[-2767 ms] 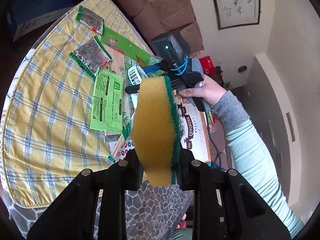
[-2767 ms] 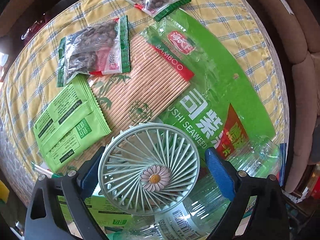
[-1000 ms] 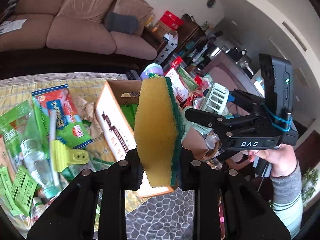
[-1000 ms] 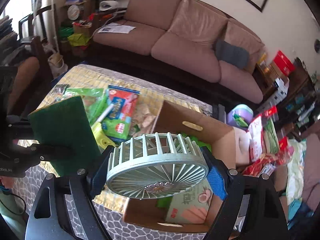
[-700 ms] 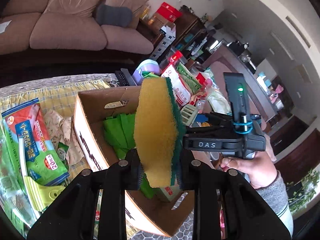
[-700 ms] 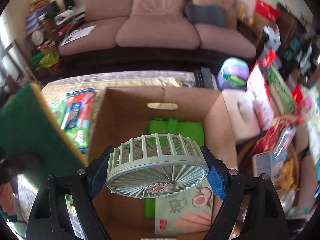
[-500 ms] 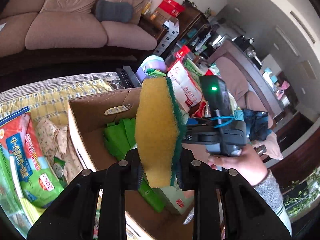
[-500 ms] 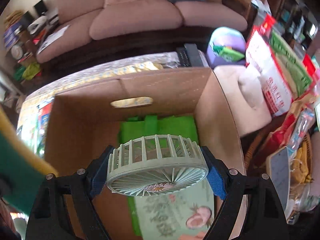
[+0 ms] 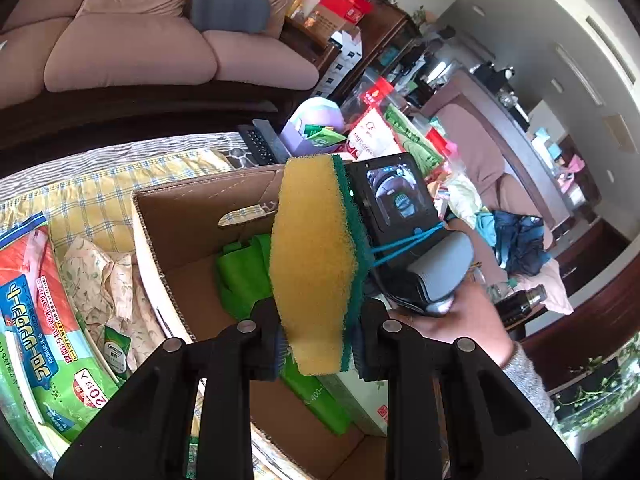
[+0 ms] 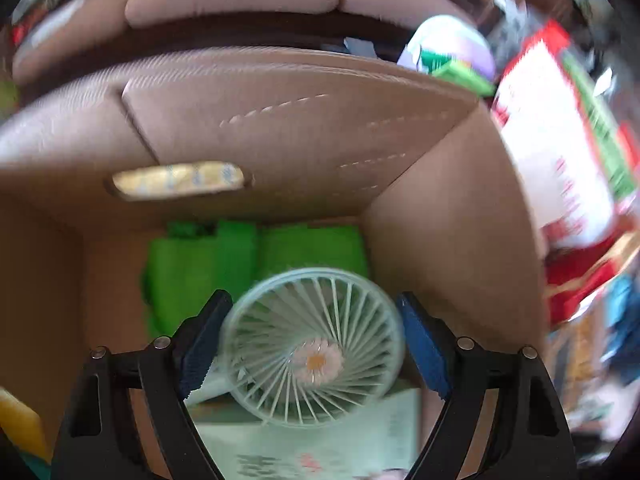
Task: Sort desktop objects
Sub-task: 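Lower the fan onto the green bags and open the right gripper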
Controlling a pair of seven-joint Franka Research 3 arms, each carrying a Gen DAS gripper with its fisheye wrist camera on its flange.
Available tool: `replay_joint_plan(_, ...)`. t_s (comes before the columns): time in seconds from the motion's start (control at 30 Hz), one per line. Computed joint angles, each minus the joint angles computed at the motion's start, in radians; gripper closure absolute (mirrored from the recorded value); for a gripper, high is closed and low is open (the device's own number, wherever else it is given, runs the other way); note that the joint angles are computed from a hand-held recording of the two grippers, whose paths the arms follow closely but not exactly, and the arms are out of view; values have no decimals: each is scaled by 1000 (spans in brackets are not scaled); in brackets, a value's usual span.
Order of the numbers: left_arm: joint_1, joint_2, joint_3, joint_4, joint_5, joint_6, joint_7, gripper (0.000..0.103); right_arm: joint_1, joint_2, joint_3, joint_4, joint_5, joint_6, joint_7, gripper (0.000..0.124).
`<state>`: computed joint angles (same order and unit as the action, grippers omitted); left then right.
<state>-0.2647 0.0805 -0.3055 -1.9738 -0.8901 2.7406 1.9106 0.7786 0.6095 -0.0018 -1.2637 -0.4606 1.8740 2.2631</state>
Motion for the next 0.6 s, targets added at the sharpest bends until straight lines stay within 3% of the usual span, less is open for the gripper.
replay_joint_plan(0.1, 3, 2, 1, -2, -13, 0, -3, 80, 46, -2, -21, 22, -89, -97, -39, 37)
replay_joint_plan(0.3, -3, 51, -1, 53, 92, -27, -107, 79, 0, -229, 31, -228, -91, 60, 27, 37)
replay_joint_plan(0.37, -12, 92, -2, 102, 185, -48, -189, 79, -22, -316, 57, -321, -99, 122, 60, 37)
replay_joint_plan(0.5, -76, 212, 37, 256, 527, -132, -489, 79, -76, -435, 105, -437, -99, 206, 64, 36)
replay_joint_plan(0.6, -80, 298, 26, 347, 561, -178, -658, 80, -118, -464, 125, -462, -90, 241, 52, 36)
